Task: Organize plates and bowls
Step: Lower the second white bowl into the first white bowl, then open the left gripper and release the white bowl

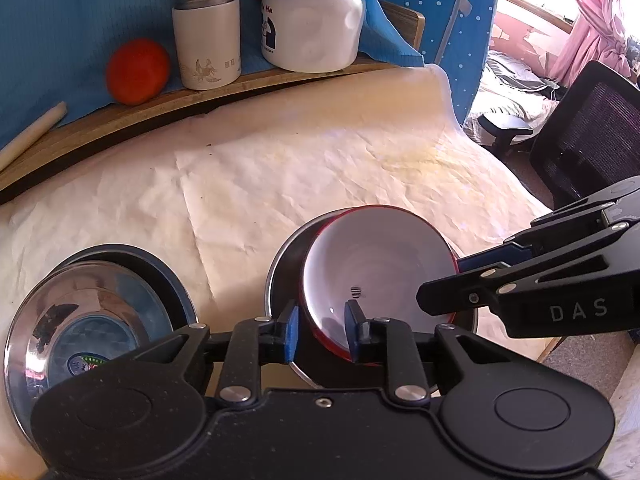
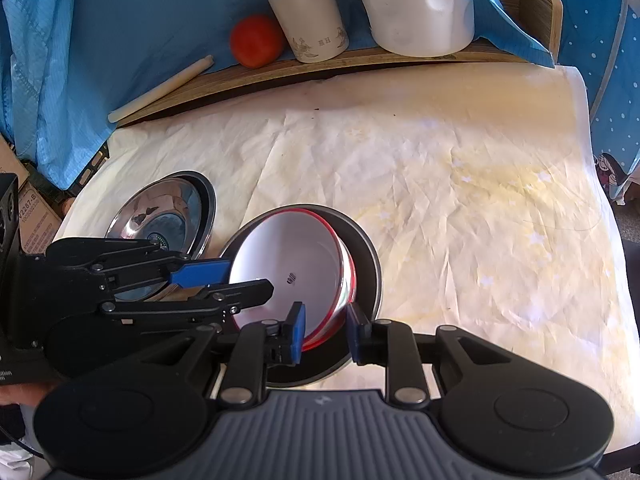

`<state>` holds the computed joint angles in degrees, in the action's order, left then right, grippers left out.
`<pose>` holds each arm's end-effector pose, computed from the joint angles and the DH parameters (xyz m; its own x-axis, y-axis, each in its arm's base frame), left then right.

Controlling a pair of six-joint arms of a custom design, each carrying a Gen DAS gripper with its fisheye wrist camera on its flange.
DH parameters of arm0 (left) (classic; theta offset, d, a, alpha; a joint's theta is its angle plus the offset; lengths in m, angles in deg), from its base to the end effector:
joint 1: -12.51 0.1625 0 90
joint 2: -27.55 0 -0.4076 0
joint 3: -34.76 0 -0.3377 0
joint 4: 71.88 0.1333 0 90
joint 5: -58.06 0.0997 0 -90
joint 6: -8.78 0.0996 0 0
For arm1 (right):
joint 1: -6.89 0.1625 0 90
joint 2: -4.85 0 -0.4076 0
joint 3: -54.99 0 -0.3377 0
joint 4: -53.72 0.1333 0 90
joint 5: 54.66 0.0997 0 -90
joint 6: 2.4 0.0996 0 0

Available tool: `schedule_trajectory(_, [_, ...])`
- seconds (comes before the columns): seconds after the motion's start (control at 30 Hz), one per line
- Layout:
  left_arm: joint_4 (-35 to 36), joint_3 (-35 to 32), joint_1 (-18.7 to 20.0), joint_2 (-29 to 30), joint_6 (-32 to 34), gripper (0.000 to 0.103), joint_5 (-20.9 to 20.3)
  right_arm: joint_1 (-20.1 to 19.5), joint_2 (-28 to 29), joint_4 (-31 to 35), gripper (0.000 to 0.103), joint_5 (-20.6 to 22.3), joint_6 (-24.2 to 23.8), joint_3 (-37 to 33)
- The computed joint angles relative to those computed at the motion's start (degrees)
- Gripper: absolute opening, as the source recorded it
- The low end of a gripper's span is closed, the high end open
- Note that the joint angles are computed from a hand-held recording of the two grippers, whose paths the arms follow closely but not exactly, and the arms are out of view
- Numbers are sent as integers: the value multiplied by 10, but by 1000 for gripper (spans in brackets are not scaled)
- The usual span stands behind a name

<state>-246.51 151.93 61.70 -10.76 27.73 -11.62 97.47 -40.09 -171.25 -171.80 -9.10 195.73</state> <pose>-0.1956 -0.4834 0.0009 -0.4817 0.7992 -0.3594 0.8529 0.5218 0.0171 0.0918 -0.3868 0.1087 -0.8858 0.1867 0.4249 -0.1120 0.8025 -0.5860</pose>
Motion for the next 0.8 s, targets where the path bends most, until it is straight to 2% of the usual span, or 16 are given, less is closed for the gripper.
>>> schedule_trajectory(0.37, [1,-1,9,-9,-7,26,-18,-4,-5,-18,28,4,-4,5])
schedule_trajectory(0.57, [5,-4,16,-13,-10,31,-31,-10,-7,-22,29,12,-6,6])
schedule_trajectory(0.8, [7,-5,23,-23,-14,38,-51,-11,-5,-38,38,20,-14,13])
